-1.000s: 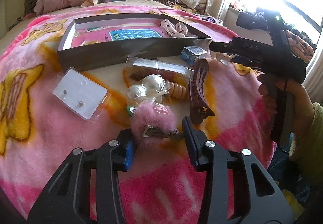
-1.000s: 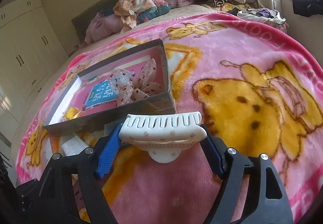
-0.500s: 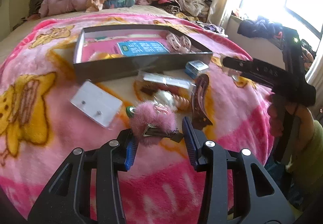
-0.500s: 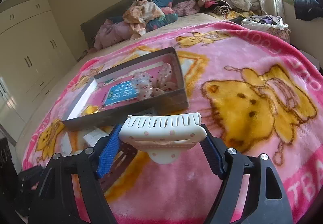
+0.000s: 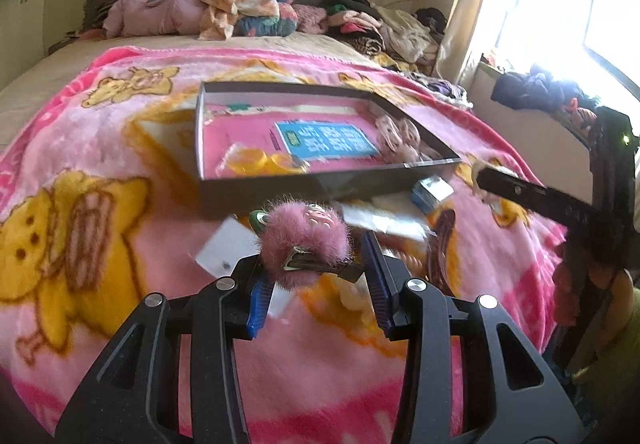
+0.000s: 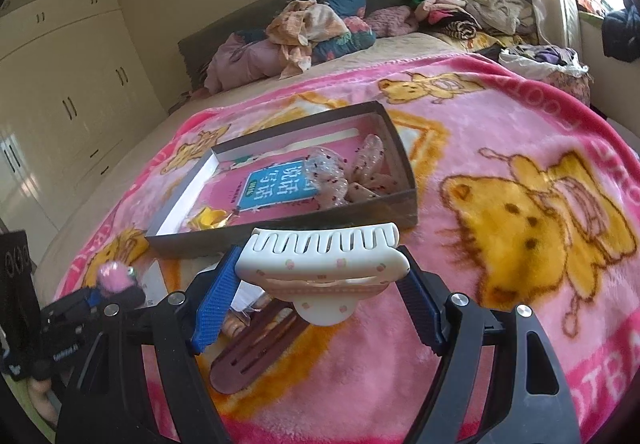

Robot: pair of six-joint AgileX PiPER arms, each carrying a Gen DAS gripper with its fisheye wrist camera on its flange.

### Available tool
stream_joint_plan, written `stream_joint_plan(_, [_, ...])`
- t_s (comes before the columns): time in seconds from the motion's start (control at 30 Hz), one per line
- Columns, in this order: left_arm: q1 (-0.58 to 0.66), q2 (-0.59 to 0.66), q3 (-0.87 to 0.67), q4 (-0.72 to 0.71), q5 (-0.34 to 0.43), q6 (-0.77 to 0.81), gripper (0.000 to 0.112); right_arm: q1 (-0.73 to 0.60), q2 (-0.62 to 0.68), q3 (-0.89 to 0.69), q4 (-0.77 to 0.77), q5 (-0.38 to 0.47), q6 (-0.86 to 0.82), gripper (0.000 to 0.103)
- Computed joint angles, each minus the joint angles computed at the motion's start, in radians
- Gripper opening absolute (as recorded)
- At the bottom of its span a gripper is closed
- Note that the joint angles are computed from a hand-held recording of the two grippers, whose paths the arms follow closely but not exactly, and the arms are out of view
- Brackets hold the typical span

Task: Organize jewelry
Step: 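Carry the pom-pom clip over the box with the left tool while the right tool carries the claw clip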

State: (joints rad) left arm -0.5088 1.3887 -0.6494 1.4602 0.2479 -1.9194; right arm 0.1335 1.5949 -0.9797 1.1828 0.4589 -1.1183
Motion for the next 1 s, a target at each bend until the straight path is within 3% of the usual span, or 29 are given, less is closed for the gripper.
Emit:
stream_joint_plan(0.67, [0.099,0.115,-0.187,0.075,-0.035,0.045,0.033,0.094,0.08,-0.15,-0.22,-0.072,0.196,0.073])
stream_joint_plan(1.0, [0.152,0.235,-0.335,-0.171,-0.071,0.349,0.033,0.084,0.156,-0.259,-0.37,-0.085,0.338,0.073])
